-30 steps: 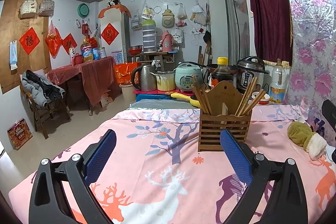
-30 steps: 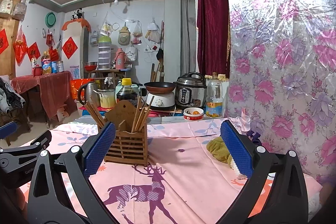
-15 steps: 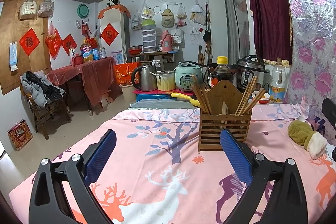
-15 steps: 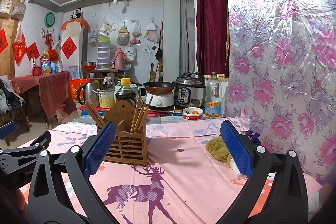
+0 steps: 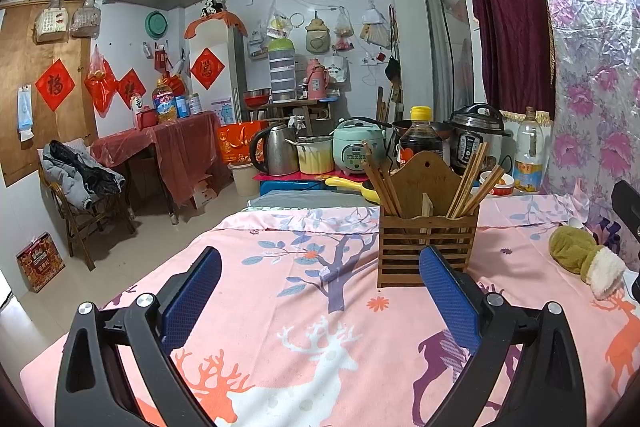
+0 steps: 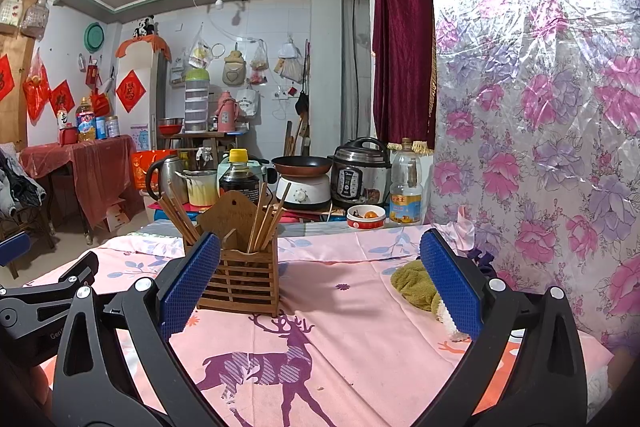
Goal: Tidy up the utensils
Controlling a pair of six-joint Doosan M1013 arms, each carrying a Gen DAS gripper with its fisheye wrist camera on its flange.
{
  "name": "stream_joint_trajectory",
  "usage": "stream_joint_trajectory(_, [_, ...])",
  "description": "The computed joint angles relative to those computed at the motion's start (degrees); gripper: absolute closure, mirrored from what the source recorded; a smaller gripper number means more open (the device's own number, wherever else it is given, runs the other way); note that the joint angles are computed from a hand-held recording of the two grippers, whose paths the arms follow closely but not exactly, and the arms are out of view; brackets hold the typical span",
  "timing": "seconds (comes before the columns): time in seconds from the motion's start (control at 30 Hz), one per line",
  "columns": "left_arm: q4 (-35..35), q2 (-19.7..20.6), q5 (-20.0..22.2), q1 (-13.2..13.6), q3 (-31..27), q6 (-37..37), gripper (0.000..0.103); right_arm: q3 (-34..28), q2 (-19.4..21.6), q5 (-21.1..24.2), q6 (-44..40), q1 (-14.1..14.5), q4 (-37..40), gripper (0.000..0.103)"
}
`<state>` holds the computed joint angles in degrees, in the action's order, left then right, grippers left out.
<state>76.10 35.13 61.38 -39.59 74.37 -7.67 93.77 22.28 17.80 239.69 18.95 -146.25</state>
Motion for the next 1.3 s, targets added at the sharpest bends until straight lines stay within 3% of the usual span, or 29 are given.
stream_joint_trajectory(1.3, [2.5, -0.9, 0.6, -0.4, 2.2, 0.4, 0.006, -0.1, 0.0, -0.2, 0.0, -0.1, 0.0, 0.006])
